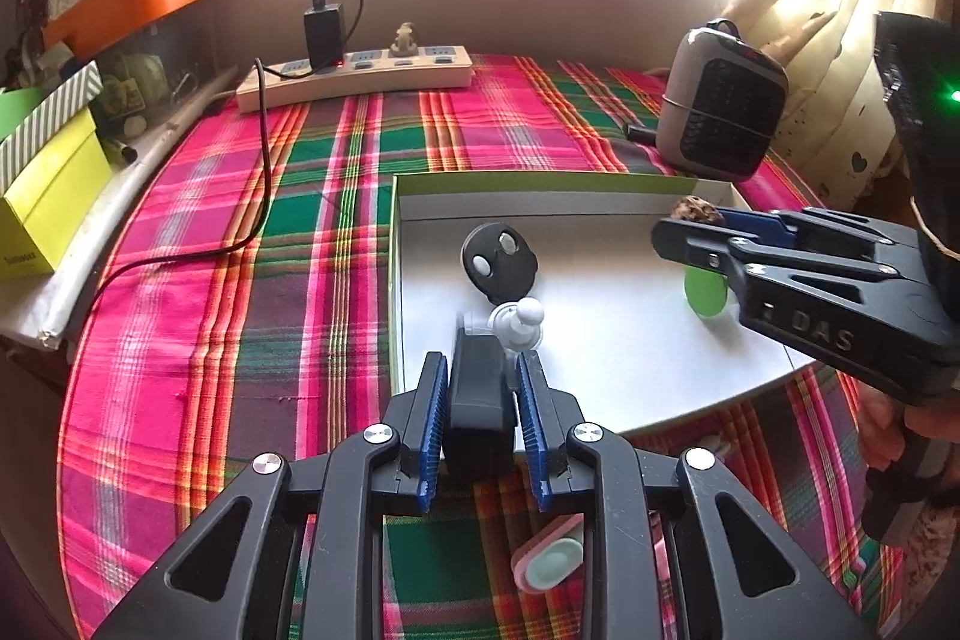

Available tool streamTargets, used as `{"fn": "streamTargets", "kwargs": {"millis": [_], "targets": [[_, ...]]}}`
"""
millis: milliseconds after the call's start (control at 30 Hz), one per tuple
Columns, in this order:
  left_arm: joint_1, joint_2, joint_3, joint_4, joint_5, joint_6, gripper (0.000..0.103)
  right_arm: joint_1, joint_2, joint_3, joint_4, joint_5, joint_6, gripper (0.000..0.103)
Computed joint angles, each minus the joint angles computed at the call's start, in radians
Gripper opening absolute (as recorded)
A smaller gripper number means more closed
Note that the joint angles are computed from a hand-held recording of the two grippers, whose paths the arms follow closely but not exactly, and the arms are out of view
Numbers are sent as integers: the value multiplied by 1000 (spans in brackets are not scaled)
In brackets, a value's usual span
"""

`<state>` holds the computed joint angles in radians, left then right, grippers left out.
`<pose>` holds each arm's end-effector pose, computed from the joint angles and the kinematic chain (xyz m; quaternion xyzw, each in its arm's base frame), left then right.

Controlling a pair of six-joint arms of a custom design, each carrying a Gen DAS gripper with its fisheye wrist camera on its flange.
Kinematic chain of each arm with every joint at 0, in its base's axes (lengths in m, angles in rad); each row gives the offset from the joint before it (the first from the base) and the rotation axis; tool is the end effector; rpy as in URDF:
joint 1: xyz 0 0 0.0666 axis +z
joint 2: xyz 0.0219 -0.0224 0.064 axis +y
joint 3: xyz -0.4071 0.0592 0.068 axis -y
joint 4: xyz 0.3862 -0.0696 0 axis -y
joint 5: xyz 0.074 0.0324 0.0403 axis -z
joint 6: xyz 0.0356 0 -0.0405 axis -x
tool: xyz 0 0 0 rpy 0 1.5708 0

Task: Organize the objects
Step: 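Carry the black clip and walnut over the tray with both tools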

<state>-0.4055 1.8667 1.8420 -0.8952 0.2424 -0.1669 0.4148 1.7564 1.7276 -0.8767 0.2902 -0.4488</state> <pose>0.6005 -0.2675 0.4042 0.3026 0.8914 -0.1515 0.3015 0.5685 0.2388 0.4219 0.0631 0.9343 0.0111 0.3507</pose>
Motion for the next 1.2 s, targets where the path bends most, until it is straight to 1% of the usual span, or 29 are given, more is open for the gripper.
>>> {"fn": "streamTargets", "kwargs": {"millis": [633, 800, 933, 1200], "targets": [[-9, 36, 34, 2, -10, 4, 21, -27, 99, 118, -79, -30, 19, 31], [-10, 43, 35, 3, -10, 1, 21, -31, 119, 139, -102, -29, 19, 31], [-12, 34, 14, 26, -15, -2, 21, -33, 132, 150, -112, -31, 18, 31], [-10, 37, 12, 23, -7, -4, 21, -37, 149, 166, -131, -38, 18, 31]]}}
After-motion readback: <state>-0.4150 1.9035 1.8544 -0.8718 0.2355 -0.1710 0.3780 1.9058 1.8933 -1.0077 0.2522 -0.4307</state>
